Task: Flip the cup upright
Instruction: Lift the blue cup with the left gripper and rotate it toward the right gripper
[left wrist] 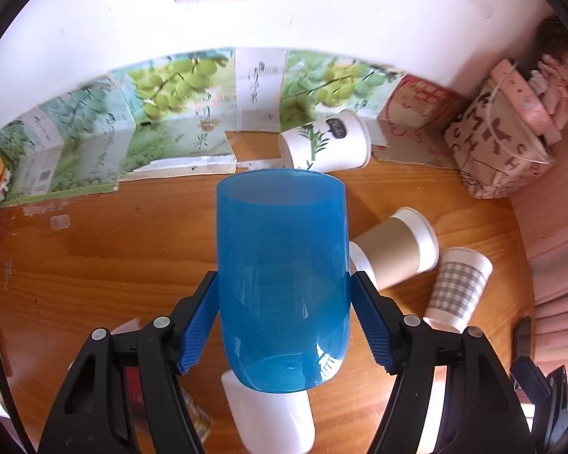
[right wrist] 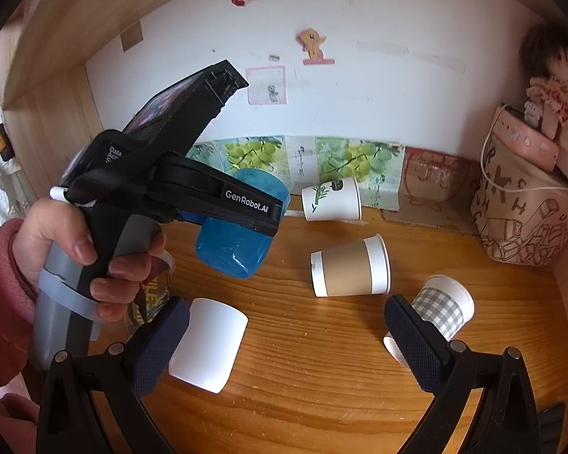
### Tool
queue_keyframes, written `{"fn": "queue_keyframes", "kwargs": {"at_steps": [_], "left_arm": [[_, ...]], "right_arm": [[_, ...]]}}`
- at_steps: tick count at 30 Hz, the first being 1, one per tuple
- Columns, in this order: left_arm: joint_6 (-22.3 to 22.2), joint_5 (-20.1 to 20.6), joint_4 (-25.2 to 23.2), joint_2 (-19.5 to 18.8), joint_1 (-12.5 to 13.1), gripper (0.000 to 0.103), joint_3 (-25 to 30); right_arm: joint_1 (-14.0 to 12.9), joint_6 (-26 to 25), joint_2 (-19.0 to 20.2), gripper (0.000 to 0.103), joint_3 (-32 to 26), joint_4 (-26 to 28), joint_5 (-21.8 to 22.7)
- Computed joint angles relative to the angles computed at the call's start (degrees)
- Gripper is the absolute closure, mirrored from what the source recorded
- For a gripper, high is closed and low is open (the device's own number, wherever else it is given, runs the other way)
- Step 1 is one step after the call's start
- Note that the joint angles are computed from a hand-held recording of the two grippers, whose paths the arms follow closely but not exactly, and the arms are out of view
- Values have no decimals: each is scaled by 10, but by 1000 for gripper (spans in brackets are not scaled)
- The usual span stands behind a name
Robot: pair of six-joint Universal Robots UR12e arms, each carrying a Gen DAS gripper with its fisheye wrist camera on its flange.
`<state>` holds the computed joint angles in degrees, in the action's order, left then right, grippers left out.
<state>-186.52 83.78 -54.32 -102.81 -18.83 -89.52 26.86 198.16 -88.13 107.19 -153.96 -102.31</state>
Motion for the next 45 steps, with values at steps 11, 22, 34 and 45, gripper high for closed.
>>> {"fn": "queue_keyframes", "kwargs": {"at_steps": [11, 22, 34, 45], "left_arm": [[-13, 10, 24, 71, -10, 30, -61], [-30, 27, 21, 132, -22, 30, -121], [-27, 21, 0, 162, -17, 30, -156], [-21, -31, -11, 168, -9, 30, -188]], "right_arm": [[30, -18, -28, 0, 21, -41, -26], [43, -12, -60, 0, 48, -39, -17], [31, 52, -89, 0, 67, 11, 27], [28, 98, -95, 0, 73, 82, 43]]}}
